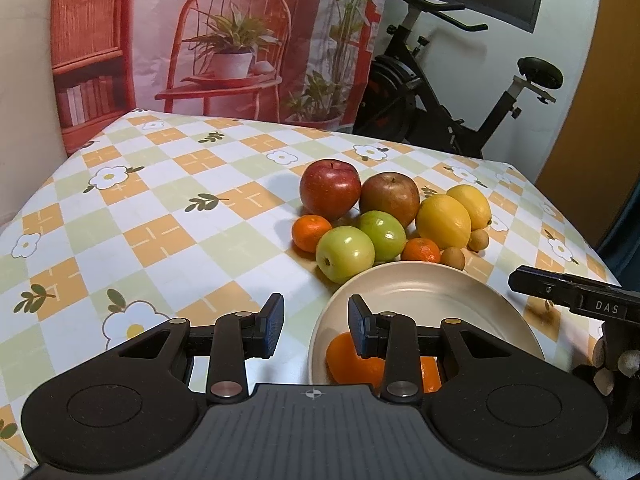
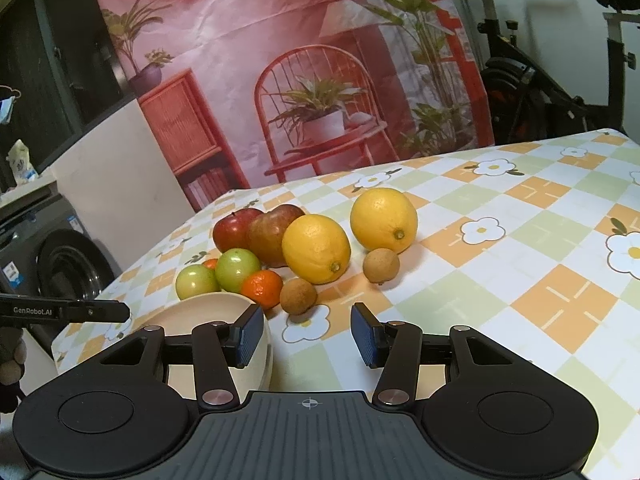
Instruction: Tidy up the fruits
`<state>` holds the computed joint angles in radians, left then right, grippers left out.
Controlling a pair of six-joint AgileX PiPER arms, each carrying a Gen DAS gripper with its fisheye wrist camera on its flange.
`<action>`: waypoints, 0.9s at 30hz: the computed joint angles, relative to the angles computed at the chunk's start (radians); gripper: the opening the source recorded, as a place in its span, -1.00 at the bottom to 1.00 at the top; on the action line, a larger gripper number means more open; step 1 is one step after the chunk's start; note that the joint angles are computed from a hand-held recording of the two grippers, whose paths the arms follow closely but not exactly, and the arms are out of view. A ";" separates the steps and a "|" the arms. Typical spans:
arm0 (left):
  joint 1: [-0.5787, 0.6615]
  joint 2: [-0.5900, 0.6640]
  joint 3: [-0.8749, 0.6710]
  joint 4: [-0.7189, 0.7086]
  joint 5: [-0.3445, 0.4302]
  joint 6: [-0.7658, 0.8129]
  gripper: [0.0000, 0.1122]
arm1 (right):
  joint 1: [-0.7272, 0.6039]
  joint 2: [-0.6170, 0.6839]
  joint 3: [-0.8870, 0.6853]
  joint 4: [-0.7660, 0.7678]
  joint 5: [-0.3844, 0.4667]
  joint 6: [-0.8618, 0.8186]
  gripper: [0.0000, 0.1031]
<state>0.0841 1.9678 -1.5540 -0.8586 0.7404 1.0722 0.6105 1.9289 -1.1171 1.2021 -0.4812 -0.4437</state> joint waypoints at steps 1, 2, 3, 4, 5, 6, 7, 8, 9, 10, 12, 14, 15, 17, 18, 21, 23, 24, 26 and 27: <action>0.000 0.000 0.000 -0.002 -0.002 0.002 -0.34 | 0.000 0.001 -0.001 0.000 -0.001 0.003 -0.10; 0.001 0.000 0.001 -0.003 -0.003 0.003 -0.34 | -0.001 0.001 0.001 -0.004 -0.002 0.009 -0.10; 0.001 -0.001 0.002 -0.003 -0.004 0.003 -0.34 | -0.001 0.002 0.000 -0.001 -0.004 0.008 -0.10; 0.001 0.000 0.002 -0.004 -0.005 0.003 -0.34 | 0.000 0.002 0.000 0.004 -0.004 0.002 -0.10; 0.002 -0.001 0.003 -0.005 -0.007 0.003 -0.34 | -0.001 0.002 -0.001 0.009 -0.003 -0.003 -0.10; 0.003 -0.001 0.003 -0.005 -0.009 0.002 -0.34 | -0.001 0.001 -0.003 0.017 -0.002 -0.013 -0.10; 0.004 -0.001 0.004 -0.006 -0.009 0.002 -0.34 | 0.000 0.002 -0.004 0.020 -0.002 -0.016 -0.10; 0.005 -0.001 0.004 -0.006 -0.010 0.001 -0.34 | -0.001 0.001 -0.003 0.017 -0.002 -0.012 -0.10; 0.006 -0.001 0.003 -0.006 -0.011 -0.001 -0.33 | -0.001 0.001 -0.003 0.017 -0.002 -0.012 -0.10; 0.008 0.001 0.000 -0.007 -0.011 -0.003 -0.34 | -0.002 0.002 -0.003 0.018 -0.003 -0.012 -0.11; 0.012 0.005 -0.006 -0.008 -0.009 -0.011 -0.34 | -0.001 0.003 -0.003 0.024 -0.009 -0.012 -0.11; 0.011 0.009 -0.013 -0.010 -0.009 -0.021 -0.34 | -0.003 0.001 0.002 0.025 -0.014 0.001 -0.11; 0.010 0.012 -0.018 -0.011 -0.008 -0.024 -0.34 | -0.003 -0.001 0.004 0.032 -0.019 0.004 -0.11; 0.008 0.015 -0.023 -0.014 -0.011 -0.025 -0.34 | -0.006 -0.003 0.007 0.038 -0.024 0.015 -0.11; 0.007 0.016 -0.025 -0.014 -0.012 -0.026 -0.34 | -0.006 -0.003 0.007 0.043 -0.026 0.015 -0.11; 0.005 0.025 -0.039 -0.008 -0.012 -0.043 -0.34 | -0.002 0.001 -0.004 0.074 -0.025 -0.027 -0.12; 0.007 0.030 -0.049 -0.006 -0.012 -0.055 -0.34 | -0.002 0.003 -0.010 0.089 -0.023 -0.047 -0.12; 0.009 0.033 -0.055 -0.006 -0.009 -0.061 -0.34 | -0.002 0.004 -0.010 0.090 -0.022 -0.049 -0.12; 0.012 0.039 -0.065 -0.007 -0.006 -0.069 -0.34 | -0.003 0.004 -0.012 0.098 -0.020 -0.055 -0.11; 0.012 0.041 -0.068 -0.007 -0.005 -0.071 -0.34 | -0.003 0.004 -0.013 0.100 -0.019 -0.056 -0.11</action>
